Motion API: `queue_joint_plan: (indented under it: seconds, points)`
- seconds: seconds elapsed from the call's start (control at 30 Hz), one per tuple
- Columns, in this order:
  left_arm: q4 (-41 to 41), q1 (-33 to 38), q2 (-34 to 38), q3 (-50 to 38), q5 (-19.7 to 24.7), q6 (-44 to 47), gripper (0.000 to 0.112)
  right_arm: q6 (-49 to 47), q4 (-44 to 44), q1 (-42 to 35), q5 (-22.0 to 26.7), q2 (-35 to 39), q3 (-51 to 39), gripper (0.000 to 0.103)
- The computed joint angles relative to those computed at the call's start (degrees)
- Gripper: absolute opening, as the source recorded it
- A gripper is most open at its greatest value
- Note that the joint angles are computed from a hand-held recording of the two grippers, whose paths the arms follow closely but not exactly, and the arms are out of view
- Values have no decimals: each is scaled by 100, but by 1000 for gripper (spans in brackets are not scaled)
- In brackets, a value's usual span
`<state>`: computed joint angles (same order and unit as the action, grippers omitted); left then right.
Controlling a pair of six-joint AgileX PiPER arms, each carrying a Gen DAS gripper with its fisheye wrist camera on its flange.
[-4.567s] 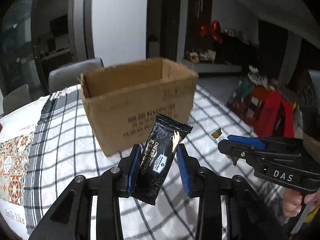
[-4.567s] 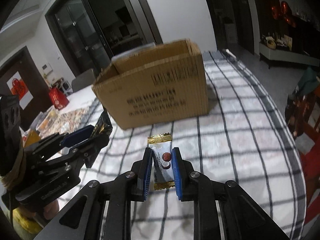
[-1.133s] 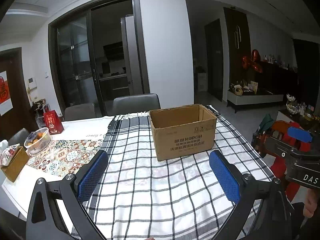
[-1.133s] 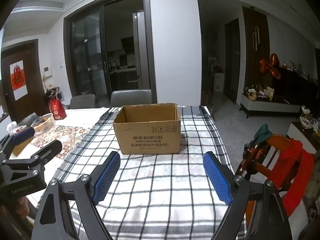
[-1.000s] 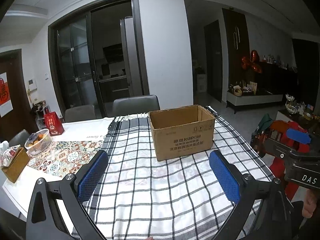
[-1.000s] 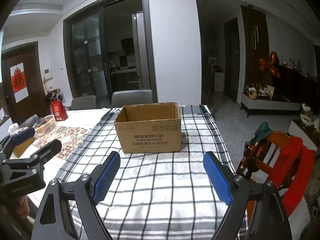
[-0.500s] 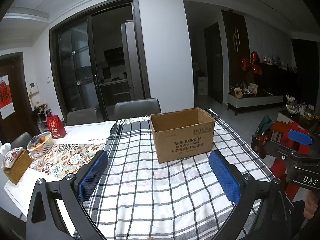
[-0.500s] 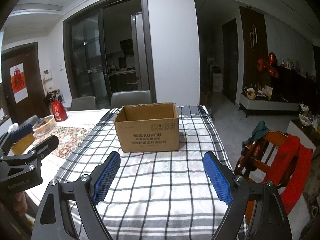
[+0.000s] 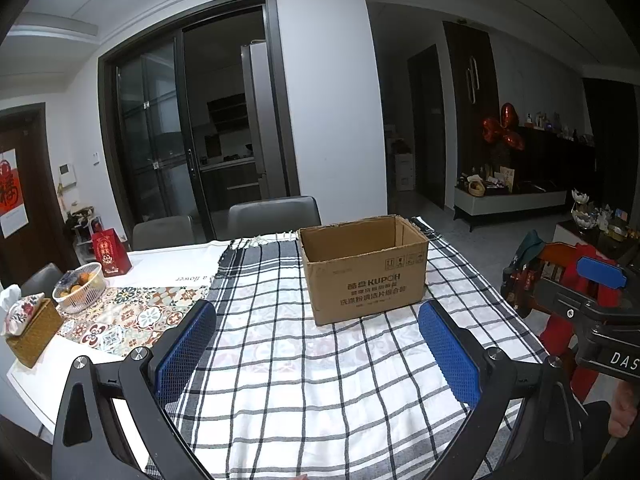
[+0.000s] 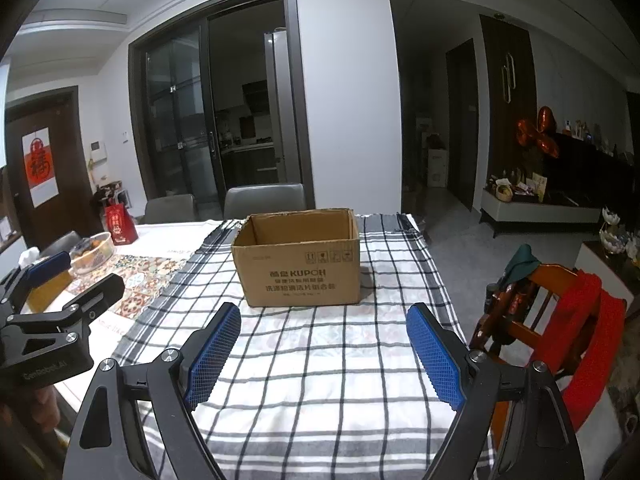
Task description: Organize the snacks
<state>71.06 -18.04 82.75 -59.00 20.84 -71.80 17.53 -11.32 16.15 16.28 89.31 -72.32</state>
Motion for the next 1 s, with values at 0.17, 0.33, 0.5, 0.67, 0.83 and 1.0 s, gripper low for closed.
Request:
queue_joint_plan:
  seconds: [0.17, 0.33, 0.5, 0.67, 0.83, 1.0]
  points:
    - [-19, -2, 8, -11, 9, 18, 103, -69, 64, -8, 17, -7, -8, 85]
    - [-19, 10, 8, -9, -8, 24, 103, -40, 28, 0, 19, -7, -9, 85]
    - [-16, 5, 9, -9, 3, 18, 103, -96, 93, -7, 1, -7, 0, 85]
    - [-15, 11, 3, -5, -5, 3, 103, -102, 98, -8, 1, -14, 7, 85]
    - [-64, 18, 10, 19, -25, -12, 103, -115, 100, -6, 19, -8, -2, 85]
    - [-124, 15, 33, 13, -29, 2, 103, -114, 94, -7, 4, -4, -1, 85]
